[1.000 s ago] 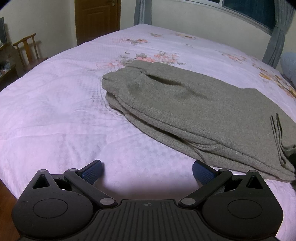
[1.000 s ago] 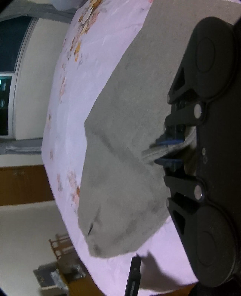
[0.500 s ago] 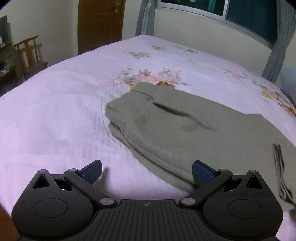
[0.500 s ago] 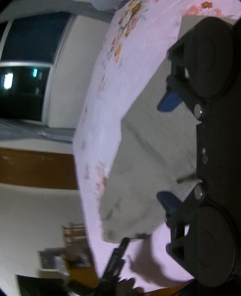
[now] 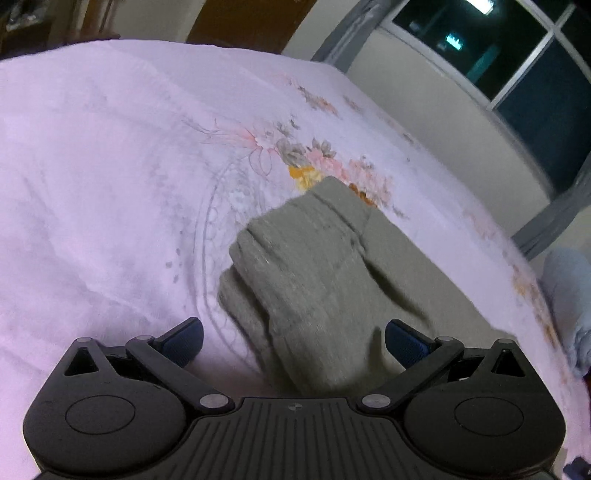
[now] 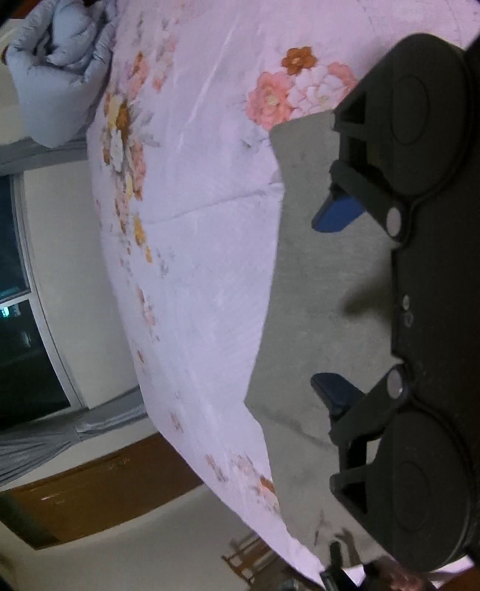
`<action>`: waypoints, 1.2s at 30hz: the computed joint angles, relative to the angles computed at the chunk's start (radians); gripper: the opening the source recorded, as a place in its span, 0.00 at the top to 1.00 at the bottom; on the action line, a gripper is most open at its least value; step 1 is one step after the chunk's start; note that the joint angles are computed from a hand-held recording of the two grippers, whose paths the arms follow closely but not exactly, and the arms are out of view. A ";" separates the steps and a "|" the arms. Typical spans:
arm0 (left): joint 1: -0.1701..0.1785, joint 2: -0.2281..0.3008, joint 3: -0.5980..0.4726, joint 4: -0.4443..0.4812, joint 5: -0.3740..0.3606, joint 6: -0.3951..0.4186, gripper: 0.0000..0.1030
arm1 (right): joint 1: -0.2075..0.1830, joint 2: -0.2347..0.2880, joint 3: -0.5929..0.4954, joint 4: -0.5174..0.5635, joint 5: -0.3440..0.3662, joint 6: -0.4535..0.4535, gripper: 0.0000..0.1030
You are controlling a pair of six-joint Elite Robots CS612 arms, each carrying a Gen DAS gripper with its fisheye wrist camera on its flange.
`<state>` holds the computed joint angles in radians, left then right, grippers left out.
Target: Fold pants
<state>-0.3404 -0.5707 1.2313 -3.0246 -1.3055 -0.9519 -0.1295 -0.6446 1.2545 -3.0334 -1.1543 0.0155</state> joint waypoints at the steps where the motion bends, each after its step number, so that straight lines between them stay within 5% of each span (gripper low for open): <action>1: 0.001 0.006 -0.007 -0.001 0.000 0.018 0.00 | -0.004 -0.003 0.011 -0.016 -0.002 0.002 0.26; 2: 0.001 0.010 -0.017 0.006 0.001 0.040 0.00 | -0.005 -0.004 0.012 -0.016 -0.004 0.005 0.26; 3: 0.000 0.014 -0.026 0.013 0.007 0.064 0.21 | -0.005 -0.004 0.012 -0.011 -0.012 0.007 0.26; 6: 0.008 0.018 -0.029 -0.017 -0.024 0.080 0.61 | -0.005 0.007 -0.015 0.010 -0.023 0.022 0.26; 7: 0.013 0.018 -0.025 -0.052 -0.050 0.076 0.62 | -0.001 0.008 -0.015 0.000 -0.049 0.017 0.26; 10: -0.009 0.004 -0.028 -0.037 0.030 0.191 0.65 | 0.014 -0.006 0.008 -0.005 -0.140 -0.056 0.29; 12: -0.029 -0.006 -0.031 -0.051 0.089 0.270 0.65 | 0.032 -0.003 -0.020 0.126 -0.240 -0.150 0.30; 19: -0.088 -0.014 -0.117 -0.150 0.133 0.601 0.66 | 0.023 0.014 -0.030 0.156 -0.216 -0.181 0.24; 22: -0.121 0.000 -0.186 -0.149 0.115 0.748 0.66 | -0.023 -0.012 0.035 -0.039 -0.064 0.041 0.24; 26: -0.165 0.056 -0.320 -0.082 0.050 0.908 0.66 | -0.080 -0.040 0.096 -0.135 -0.016 0.231 0.18; 33: -0.266 0.192 -0.548 0.090 -0.009 1.169 0.66 | -0.156 -0.090 0.196 -0.212 -0.014 0.314 0.18; 36: -0.310 0.207 -0.554 0.189 -0.014 1.246 0.66 | -0.173 -0.103 0.225 -0.214 -0.019 0.313 0.18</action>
